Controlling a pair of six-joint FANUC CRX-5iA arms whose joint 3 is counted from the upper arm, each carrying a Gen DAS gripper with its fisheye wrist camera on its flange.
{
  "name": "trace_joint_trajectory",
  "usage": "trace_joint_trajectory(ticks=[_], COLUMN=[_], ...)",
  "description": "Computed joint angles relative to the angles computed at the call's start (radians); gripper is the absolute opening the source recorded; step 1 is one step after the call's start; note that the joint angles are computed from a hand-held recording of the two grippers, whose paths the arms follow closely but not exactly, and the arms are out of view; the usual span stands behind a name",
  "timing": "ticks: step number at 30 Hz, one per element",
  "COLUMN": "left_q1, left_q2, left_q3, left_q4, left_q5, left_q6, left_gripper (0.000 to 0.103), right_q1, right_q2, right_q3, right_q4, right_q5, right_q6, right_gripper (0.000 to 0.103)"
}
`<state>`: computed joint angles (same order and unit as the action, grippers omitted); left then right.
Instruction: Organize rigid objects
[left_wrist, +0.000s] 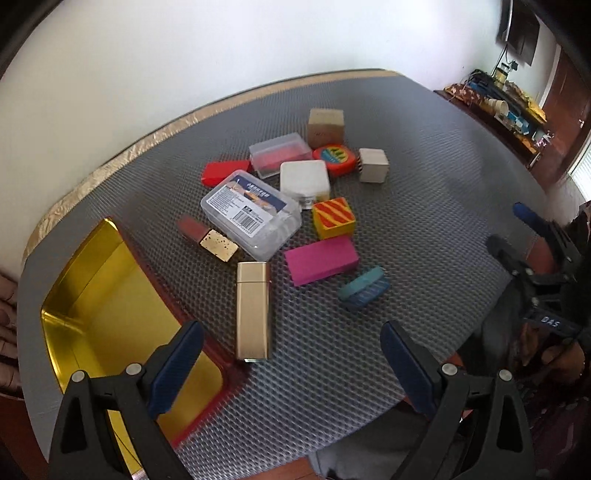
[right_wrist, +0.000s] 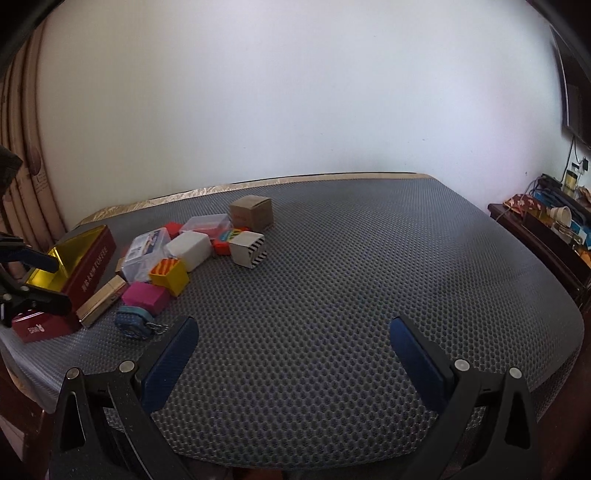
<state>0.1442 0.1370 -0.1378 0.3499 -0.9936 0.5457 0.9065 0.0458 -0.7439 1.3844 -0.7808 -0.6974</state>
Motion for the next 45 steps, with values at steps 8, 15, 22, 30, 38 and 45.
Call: trace_joint_trajectory(ticks=[8,15,22,30,38,45], left_q1=[-0.031,-0.042,-0.041,-0.034,-0.047,-0.076], left_q2=[0.080,0.139,0.187,0.241,0.296,0.393], left_q3=[0.099,0.157,0.200,0.264,0.376,0.551], left_q4=[-0.091,-0.113,-0.123,-0.121,-0.159,-0.235], left_q5=[-0.053,-0.101,-0.113,-0.138,-0.208,-0.354], left_q6=[0.046,0.088,0.114,0.110,0.159,0.201], left_gripper=[0.099,0.088,0.085,0.076,0.071,0.071], right_q1=[-0.033,-0.052,-0.066,-0.075,-0.081,-0.090], right_q2=[0.000,-0.001,-0.001,0.003,0.004,0.006], right_q3=[-0.012,-0.019,-0.021,-0.019,-0.016,-0.015], right_q4=[-0.009,0.006,0.005,0.004,-0.004,-0.009], right_q5=[0.055,0.087,0.115,0.138,0.153,0.175], right_q6=[-0.015,-0.031,-0.038,-0.034,-0.028,-0.027], right_gripper=[0.103,0.103,0.103,0.103,0.103,0.103])
